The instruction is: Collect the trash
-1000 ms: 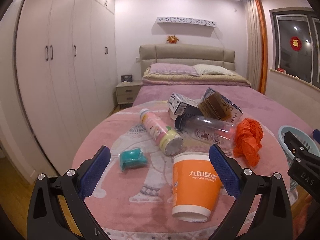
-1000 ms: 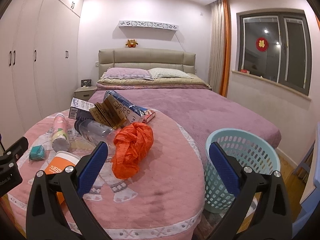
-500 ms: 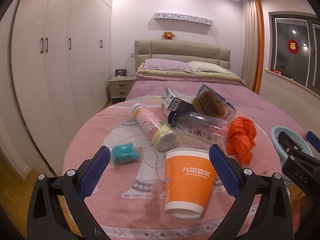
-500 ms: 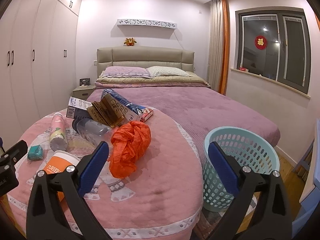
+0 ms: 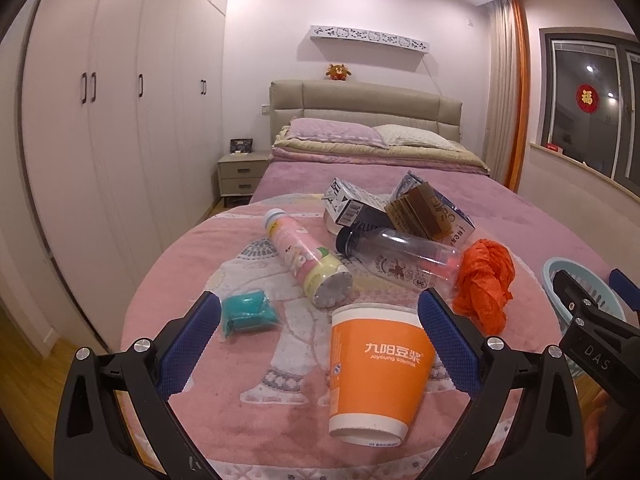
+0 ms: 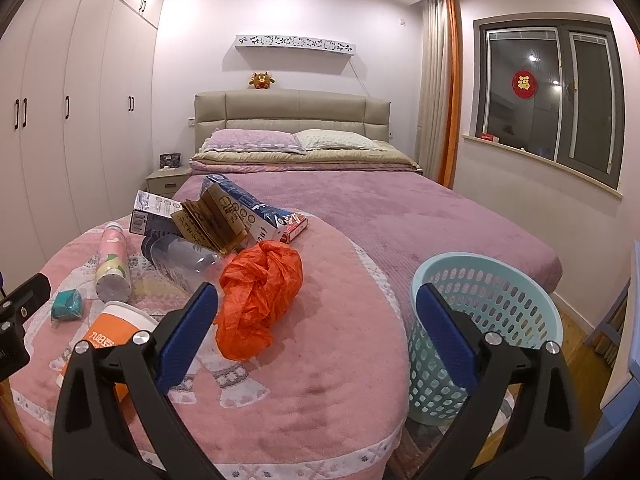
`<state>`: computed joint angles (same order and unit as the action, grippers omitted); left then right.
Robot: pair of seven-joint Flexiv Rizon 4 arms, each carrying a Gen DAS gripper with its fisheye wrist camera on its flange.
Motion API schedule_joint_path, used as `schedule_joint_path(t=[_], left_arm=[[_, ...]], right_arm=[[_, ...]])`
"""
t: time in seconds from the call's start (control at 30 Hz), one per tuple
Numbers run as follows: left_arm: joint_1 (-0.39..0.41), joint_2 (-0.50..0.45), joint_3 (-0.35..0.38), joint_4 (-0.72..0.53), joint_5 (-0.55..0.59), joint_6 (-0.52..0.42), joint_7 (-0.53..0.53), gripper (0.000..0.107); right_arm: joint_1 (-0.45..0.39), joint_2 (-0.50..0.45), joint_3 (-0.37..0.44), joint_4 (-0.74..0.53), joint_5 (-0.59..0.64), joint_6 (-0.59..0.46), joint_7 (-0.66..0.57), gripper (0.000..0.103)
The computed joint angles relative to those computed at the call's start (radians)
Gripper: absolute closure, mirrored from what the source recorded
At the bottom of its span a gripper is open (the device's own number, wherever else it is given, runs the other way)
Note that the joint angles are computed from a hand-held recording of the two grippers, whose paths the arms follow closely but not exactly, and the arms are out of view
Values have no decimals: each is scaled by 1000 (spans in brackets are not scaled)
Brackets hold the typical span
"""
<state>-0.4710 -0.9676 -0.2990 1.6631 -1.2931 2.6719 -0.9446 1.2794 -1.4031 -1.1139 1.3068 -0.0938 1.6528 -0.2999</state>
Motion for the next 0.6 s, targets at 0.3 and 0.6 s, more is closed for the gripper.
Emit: schedule_joint_path(t=[0.3, 0.6], left_arm=[[23, 18, 4, 55, 57, -51, -61, 11], [100, 132, 64, 209, 347, -466, -189, 11]], right_arm=[[-21, 16, 28, -24, -49, -28, -23, 18], [-89, 22, 45, -96, -92, -29, -26, 34]])
